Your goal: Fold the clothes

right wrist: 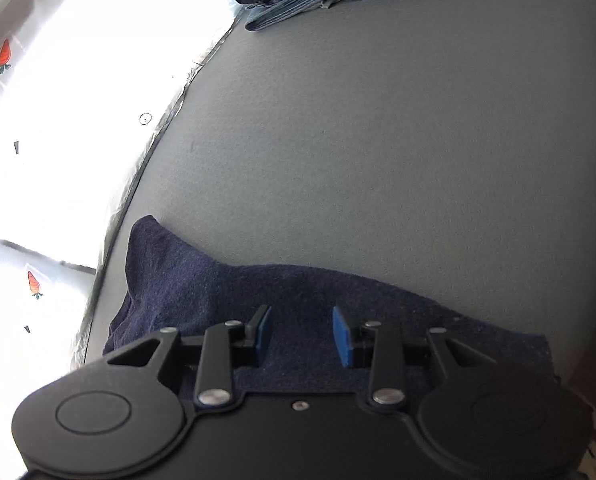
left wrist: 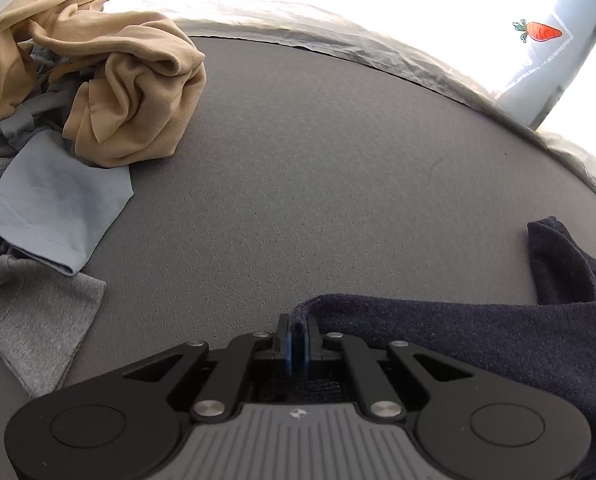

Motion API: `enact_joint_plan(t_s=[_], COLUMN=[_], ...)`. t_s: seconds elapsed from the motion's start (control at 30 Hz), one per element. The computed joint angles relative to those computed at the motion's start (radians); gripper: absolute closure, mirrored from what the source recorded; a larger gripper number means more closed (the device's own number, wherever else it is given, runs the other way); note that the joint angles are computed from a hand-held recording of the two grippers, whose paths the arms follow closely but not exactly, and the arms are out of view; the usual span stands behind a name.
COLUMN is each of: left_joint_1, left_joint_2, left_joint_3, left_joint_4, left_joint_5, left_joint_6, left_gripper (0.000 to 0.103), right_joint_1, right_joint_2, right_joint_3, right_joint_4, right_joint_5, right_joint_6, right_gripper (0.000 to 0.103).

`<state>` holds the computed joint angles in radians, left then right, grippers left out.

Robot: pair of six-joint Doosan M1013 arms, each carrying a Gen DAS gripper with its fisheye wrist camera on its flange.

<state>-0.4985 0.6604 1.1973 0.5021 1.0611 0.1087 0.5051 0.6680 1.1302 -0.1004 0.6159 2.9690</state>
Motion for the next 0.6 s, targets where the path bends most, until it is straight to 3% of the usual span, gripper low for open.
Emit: enact_joint_plan(t_s=[0.23, 0.5, 0.6], left_joint_1=[0.002, 0.005, 0.006], left_joint_2=[0.004, 0.000, -0.003], left_joint_3=[-0.008, -0.011, -0.013], left_joint_4=[-0.009, -0.003, 0.002], left_joint_5=[0.006, 0.001, -0.004], left_joint_6=[0.016, 0.022, 0.018], left_gripper=[0.096, 0.097, 0.097], right_joint_1=[-0.005, 0.010, 0.010], right_joint_2=[-0.068, -0.078, -0.085], right_joint_3=[0.181, 0.216, 0.237], right_joint_4=[0.197, 0.186, 0.221], right_joint_5=[-0.240, -0.258, -0.276], right_joint_6=[0.330, 0.506, 0.556], right_gripper=[0.066, 0.063, 0.058])
